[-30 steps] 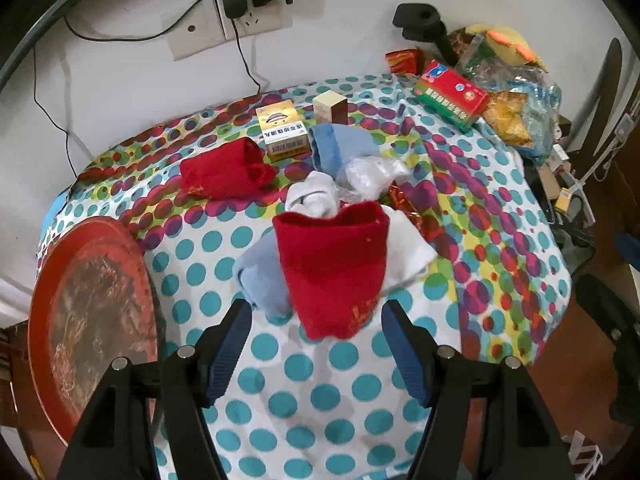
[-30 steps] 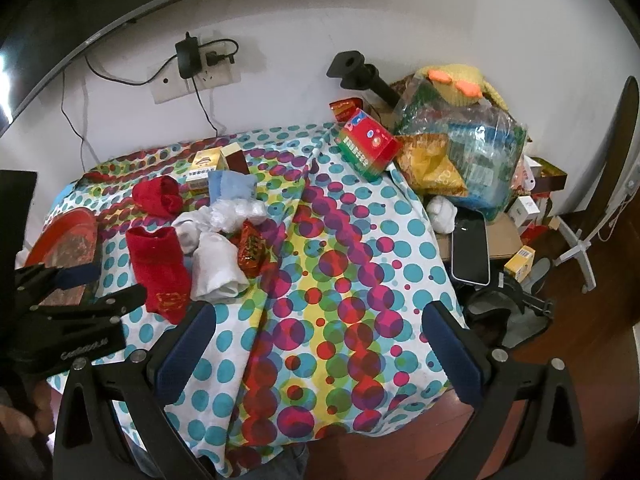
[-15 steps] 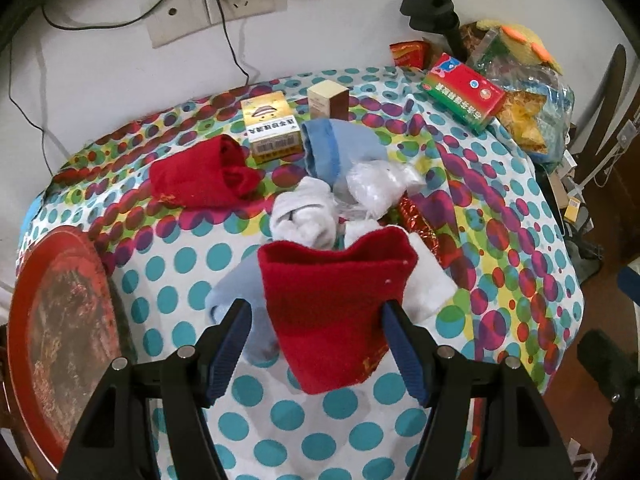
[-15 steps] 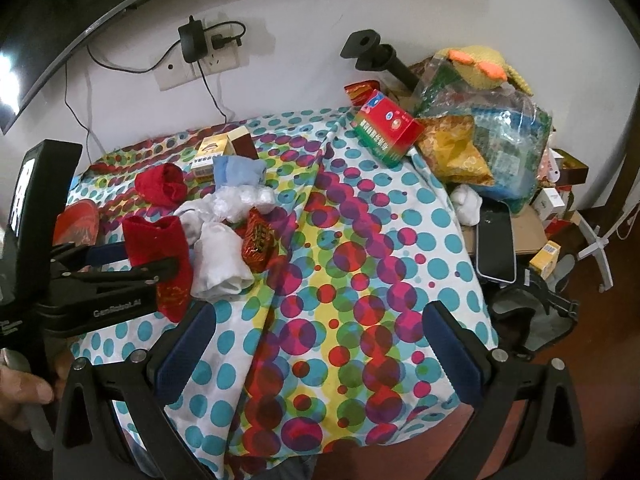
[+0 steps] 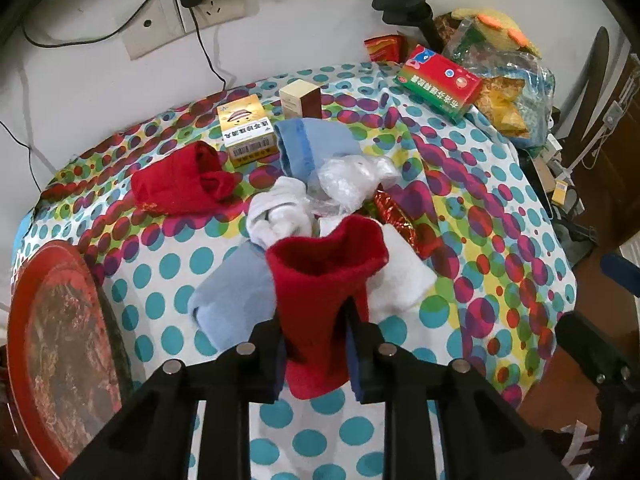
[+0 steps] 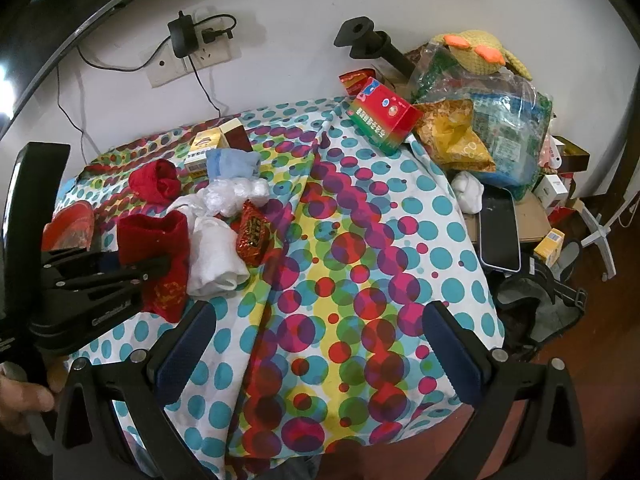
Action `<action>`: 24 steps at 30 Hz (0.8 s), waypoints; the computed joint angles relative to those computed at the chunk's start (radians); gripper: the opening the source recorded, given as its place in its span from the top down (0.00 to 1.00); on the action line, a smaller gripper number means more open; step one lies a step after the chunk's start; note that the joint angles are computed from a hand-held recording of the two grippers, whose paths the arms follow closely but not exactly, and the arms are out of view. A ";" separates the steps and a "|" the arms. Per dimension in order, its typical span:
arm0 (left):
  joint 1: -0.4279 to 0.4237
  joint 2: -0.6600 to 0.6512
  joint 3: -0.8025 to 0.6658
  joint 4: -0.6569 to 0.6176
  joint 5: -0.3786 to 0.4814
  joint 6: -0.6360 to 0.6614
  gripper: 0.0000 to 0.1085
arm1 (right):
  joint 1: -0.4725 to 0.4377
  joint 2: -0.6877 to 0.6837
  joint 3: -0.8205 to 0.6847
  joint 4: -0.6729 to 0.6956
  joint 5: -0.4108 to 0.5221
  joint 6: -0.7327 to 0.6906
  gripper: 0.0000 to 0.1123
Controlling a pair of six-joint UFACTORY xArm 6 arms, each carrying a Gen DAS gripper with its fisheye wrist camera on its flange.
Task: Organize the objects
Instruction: 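Grasp the red sock with the left gripper and lift it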
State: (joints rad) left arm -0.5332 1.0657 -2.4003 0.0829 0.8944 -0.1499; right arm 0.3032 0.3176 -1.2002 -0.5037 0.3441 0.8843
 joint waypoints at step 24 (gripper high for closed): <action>0.053 -0.389 0.567 0.101 -0.222 -0.086 0.79 | 0.089 -0.033 -0.043 -0.123 0.114 0.110 0.09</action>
State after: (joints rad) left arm -0.4802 0.6765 -1.8338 0.1838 0.6720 -0.2359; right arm 0.3926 0.2846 -1.2435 -0.6267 0.4576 0.9940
